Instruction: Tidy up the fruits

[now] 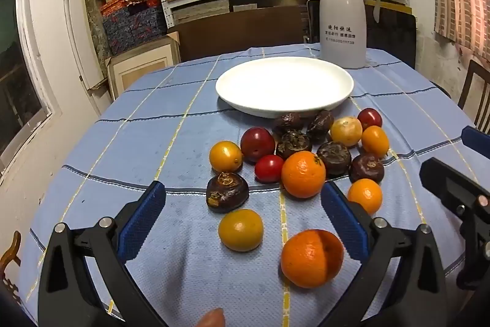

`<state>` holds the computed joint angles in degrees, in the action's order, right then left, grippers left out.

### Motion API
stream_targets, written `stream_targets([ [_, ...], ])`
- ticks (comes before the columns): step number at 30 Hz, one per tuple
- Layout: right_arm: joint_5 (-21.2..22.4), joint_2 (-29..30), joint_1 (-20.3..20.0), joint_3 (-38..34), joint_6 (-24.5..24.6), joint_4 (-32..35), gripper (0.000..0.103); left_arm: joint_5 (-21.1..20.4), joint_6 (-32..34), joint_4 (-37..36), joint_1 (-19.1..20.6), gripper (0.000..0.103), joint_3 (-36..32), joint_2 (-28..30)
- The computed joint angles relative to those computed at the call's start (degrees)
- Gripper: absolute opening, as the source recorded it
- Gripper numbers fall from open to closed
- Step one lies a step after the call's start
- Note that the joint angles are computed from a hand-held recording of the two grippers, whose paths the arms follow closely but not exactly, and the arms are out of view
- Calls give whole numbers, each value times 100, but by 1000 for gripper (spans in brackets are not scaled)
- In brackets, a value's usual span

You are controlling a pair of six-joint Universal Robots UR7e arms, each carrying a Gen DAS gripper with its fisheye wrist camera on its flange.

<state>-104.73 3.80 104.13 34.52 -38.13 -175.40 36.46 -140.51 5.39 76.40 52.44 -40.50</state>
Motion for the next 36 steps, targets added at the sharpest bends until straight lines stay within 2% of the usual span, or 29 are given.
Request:
stream_targets([
  [36, -25, 28, 0, -66, 53, 116, 100, 2, -151, 281, 14, 99, -231, 166],
])
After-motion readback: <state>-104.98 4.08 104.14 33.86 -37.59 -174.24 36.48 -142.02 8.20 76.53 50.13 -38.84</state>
